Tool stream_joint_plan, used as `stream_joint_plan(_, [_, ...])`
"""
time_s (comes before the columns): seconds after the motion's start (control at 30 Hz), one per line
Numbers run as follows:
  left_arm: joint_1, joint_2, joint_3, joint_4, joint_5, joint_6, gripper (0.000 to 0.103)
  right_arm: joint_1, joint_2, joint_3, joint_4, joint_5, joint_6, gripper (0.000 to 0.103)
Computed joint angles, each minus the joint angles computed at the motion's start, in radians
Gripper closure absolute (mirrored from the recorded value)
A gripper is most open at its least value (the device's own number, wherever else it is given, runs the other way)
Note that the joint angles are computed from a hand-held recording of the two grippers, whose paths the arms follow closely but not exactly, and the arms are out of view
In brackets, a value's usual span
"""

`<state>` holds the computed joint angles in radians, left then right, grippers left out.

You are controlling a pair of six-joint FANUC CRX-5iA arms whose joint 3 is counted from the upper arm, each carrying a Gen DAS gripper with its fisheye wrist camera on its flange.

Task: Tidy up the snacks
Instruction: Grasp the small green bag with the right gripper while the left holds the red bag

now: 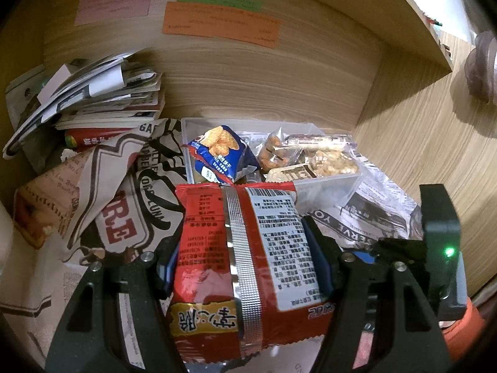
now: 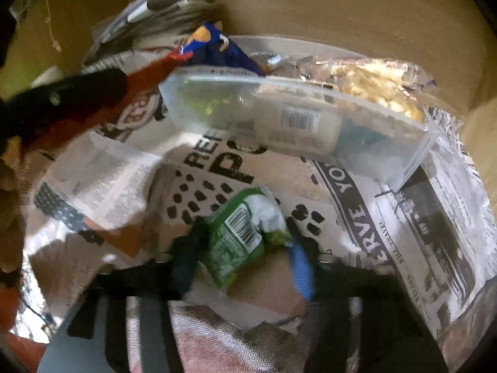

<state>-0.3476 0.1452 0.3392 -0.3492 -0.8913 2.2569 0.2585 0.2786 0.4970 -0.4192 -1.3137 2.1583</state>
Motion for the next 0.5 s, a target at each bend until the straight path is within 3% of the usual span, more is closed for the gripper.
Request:
stream_joint_plan(0.17, [0.003,0.001,0.001,0.001,0.011,-0.002,0.035,-0.011,-0.013,0.001,-0.015,0.032,0.018,0.076])
stream_joint_plan(0.5, [0.000,0.012,0.044,-0.030,0.031,0.000,0.035,-0.034,-0.013,0.068,-0.066,0.082,0.007,0.076])
